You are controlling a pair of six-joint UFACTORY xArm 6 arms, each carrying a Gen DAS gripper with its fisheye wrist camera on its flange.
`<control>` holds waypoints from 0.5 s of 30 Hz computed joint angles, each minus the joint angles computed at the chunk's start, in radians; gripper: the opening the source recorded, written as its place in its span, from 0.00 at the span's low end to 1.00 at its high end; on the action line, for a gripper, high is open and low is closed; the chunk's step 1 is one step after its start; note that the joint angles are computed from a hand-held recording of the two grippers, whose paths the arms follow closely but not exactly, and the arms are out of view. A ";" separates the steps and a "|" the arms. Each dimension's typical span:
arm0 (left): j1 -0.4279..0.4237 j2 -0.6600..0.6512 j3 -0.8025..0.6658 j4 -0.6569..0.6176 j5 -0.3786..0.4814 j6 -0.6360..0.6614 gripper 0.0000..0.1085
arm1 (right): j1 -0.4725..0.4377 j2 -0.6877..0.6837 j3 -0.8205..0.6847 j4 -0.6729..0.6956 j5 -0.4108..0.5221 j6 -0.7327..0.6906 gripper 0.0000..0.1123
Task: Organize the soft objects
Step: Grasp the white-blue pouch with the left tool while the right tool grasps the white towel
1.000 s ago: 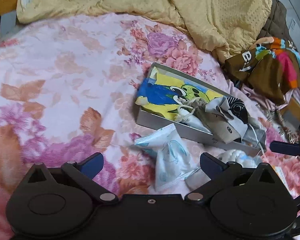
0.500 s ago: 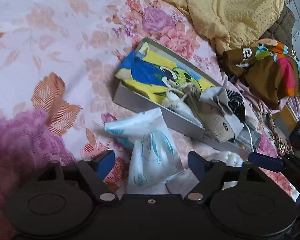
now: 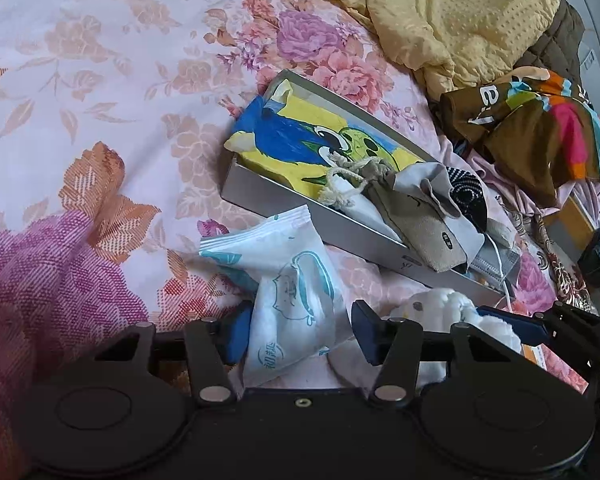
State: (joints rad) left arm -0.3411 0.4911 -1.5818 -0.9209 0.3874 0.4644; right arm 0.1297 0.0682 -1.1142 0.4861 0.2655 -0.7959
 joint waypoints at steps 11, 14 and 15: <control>-0.003 -0.016 0.019 0.012 -0.029 -0.012 0.43 | -0.003 -0.002 0.001 -0.014 -0.001 0.036 0.32; -0.006 -0.020 0.025 0.011 -0.033 0.000 0.41 | -0.008 0.001 -0.002 -0.025 -0.004 0.069 0.24; -0.007 -0.021 0.026 0.011 -0.035 0.005 0.41 | -0.009 0.002 -0.002 -0.029 -0.006 0.078 0.22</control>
State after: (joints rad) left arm -0.3477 0.4703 -1.5561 -0.9099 0.3525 0.4691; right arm 0.1212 0.0703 -1.1167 0.4572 0.2594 -0.7180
